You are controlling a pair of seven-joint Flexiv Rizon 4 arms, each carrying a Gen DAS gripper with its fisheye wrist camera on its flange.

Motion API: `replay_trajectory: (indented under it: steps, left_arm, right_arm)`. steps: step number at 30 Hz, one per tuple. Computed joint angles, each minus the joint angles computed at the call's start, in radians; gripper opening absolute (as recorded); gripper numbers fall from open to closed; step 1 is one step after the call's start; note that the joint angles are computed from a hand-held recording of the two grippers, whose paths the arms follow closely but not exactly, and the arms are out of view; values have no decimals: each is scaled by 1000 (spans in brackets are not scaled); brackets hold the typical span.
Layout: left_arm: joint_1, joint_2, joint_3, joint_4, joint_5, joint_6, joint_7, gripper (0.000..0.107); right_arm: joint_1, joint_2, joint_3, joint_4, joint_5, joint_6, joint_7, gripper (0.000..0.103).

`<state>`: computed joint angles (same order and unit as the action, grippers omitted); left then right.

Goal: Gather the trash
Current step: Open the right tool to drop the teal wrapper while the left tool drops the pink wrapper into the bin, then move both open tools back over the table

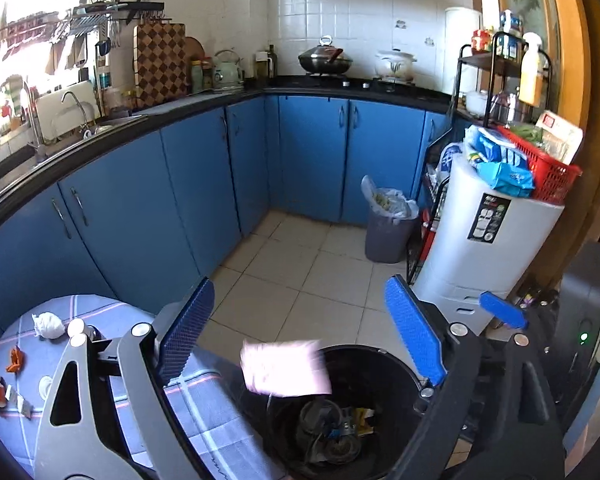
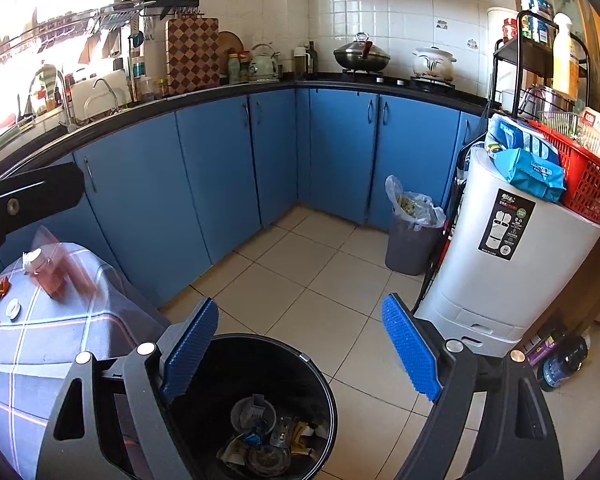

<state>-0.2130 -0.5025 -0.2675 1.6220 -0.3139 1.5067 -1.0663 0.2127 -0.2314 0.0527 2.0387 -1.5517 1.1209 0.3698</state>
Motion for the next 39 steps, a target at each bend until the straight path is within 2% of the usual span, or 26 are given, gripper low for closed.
replay_trajectory:
  steps: [1,5,10,16,20,29,34,39]
  left_arm:
    - [-24,-5,39,-10,13,-5,-22,87]
    - [-13,-3,55,-11,4,-45,-51,87]
    - [12,26,92,35,11,-32,-85,87]
    - [72,75,137,118,14,14,-121,87]
    - [95,102,228,163,48,35,-173,87]
    - [163,108,394,211,146,81,-259,87]
    - [244,73,419,196,162,98,-240,87]
    - [356,35,357,172,125,66,-194,87]
  right_arm:
    - [1,-1,1,0,4,-1,-3,82]
    - [9,-11,2,-8,20,3,-13,82]
    - [36,-40,5,-50,17,30,-34,82]
    - [121,-120,8,-163,71,57,-155,82]
    - [198,-193,-1,-262,148,79,-273,82]
    - [356,-406,-1,-561,422,72,-597,82]
    - [416,-542,23,-765,592,-2,-793,82]
    - [469,-704,53,-1024,747,-112,-993,82]
